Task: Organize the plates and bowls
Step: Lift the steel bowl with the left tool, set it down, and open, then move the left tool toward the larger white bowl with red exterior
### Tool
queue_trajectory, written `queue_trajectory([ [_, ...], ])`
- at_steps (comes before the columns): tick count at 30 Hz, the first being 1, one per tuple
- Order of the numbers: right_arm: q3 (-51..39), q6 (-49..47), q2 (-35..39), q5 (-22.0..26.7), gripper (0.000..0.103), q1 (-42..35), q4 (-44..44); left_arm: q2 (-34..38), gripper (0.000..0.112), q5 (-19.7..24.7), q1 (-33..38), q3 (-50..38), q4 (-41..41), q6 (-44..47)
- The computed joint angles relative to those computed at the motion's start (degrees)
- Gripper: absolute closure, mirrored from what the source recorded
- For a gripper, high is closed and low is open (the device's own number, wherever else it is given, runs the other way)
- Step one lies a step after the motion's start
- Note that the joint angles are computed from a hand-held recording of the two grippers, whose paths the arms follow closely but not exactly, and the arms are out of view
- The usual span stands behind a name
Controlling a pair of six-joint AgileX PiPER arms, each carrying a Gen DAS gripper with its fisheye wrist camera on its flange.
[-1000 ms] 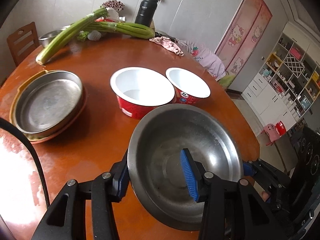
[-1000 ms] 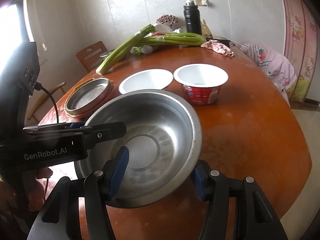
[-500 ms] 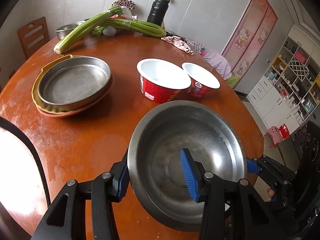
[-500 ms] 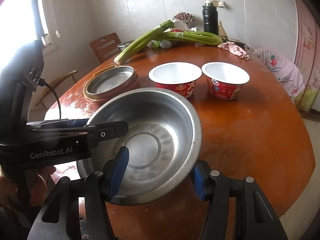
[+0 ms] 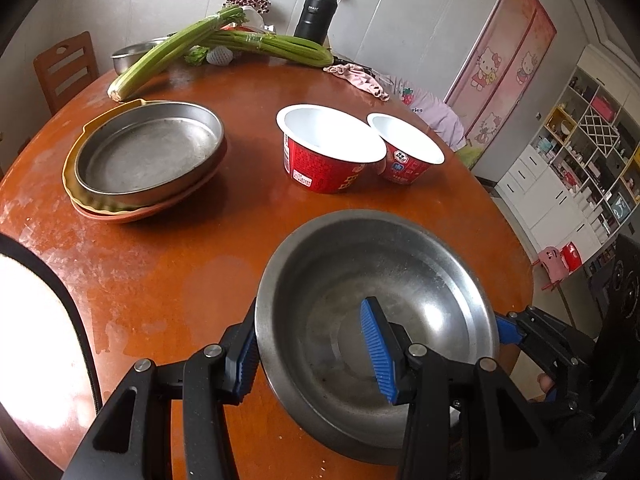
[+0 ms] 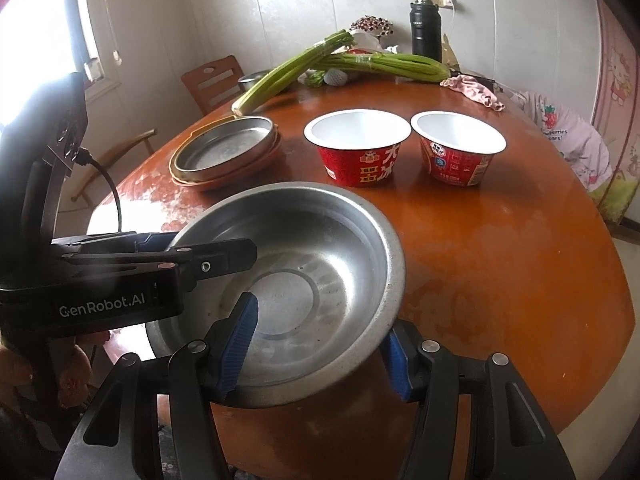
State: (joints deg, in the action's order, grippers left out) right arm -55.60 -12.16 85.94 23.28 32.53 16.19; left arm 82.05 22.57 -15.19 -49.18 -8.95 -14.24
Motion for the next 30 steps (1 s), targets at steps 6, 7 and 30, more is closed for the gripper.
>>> queue_trajectory([
  [6,-0.4,0.5,1.0,0.1,0.042,0.0,-0.4,1.5,0.065,-0.5,-0.2,-0.3,0.9,-0.9],
  [7,-0.5,0.3,1.1,0.1,0.042,-0.1,-0.3,1.7,0.065,-0.5,-0.2,-0.3,0.9,-1.0],
  [30,-0.3,-1.8,0.5,0.7,0.042,-1.8,2.9,-0.1,0.065,-0.3,1.4,0.4,2.0,-1.5],
])
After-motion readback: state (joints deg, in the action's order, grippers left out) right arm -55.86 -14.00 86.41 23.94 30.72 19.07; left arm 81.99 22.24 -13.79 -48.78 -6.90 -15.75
